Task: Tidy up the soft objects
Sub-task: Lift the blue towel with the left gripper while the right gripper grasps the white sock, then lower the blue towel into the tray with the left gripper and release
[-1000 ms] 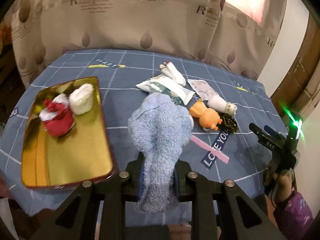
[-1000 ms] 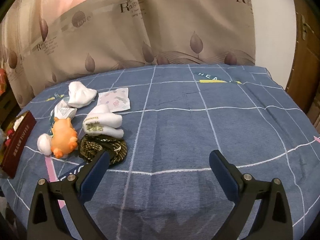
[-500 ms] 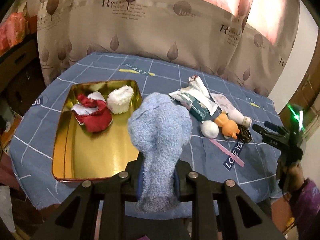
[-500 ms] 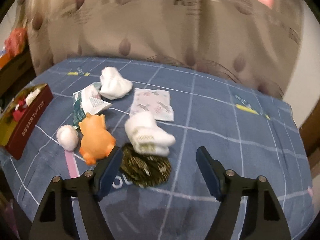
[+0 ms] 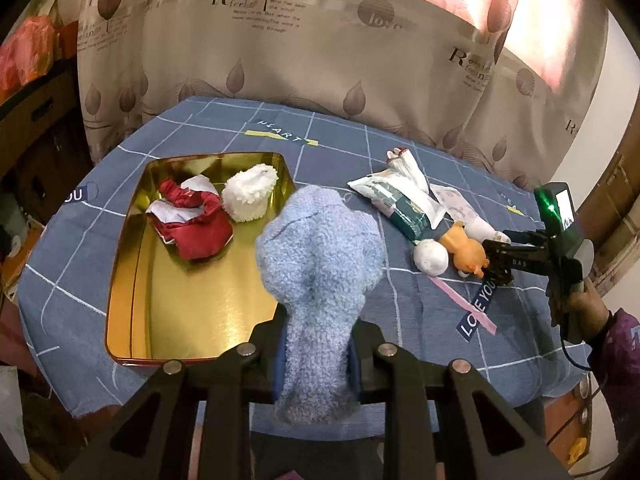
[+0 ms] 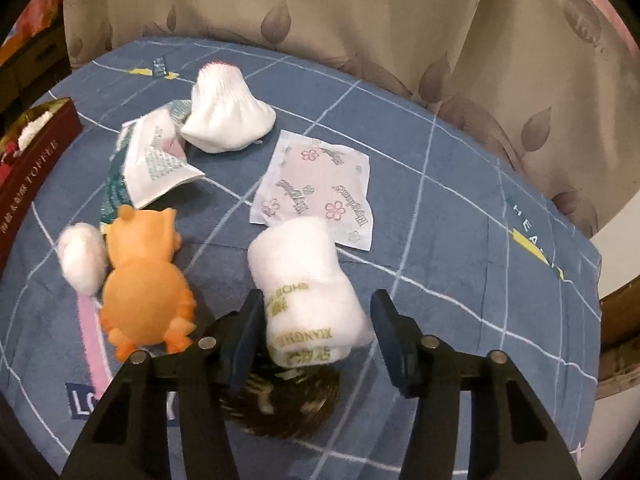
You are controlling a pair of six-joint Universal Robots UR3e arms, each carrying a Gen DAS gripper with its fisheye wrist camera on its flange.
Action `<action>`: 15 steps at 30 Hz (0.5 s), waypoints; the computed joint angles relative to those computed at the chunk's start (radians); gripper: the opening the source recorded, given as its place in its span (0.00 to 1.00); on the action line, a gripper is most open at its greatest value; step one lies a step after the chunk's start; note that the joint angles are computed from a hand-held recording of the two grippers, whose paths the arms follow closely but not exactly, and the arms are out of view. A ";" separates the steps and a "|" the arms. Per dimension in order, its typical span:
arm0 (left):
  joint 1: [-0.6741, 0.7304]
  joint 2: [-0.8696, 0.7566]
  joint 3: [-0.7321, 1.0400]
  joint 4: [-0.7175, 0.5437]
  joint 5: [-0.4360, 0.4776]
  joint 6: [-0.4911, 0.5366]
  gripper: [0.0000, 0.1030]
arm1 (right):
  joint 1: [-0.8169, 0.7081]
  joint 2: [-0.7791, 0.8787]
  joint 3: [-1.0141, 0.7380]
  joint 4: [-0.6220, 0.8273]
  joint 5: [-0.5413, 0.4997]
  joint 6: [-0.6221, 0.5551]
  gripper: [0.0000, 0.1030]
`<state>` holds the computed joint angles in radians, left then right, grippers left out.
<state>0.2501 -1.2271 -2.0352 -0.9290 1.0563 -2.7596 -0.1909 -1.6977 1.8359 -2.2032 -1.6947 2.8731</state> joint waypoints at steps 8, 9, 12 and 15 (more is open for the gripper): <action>0.000 -0.012 0.000 0.019 0.015 -0.019 0.24 | -0.057 -0.041 -0.018 0.069 0.099 0.041 0.26; 0.007 -0.008 -0.005 0.024 0.012 -0.021 0.24 | -0.067 -0.075 -0.003 0.066 0.117 0.049 0.26; 0.027 -0.005 -0.003 0.018 0.010 -0.027 0.24 | -0.093 -0.209 0.053 0.065 0.189 0.101 0.26; 0.049 0.002 0.000 0.006 0.014 -0.025 0.24 | -0.114 -0.378 0.130 0.092 0.258 0.151 0.26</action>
<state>0.2990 -1.2247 -2.0355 -0.9231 1.0701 -2.7849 -0.3053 -2.0756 1.9654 -2.1117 -1.4370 3.0243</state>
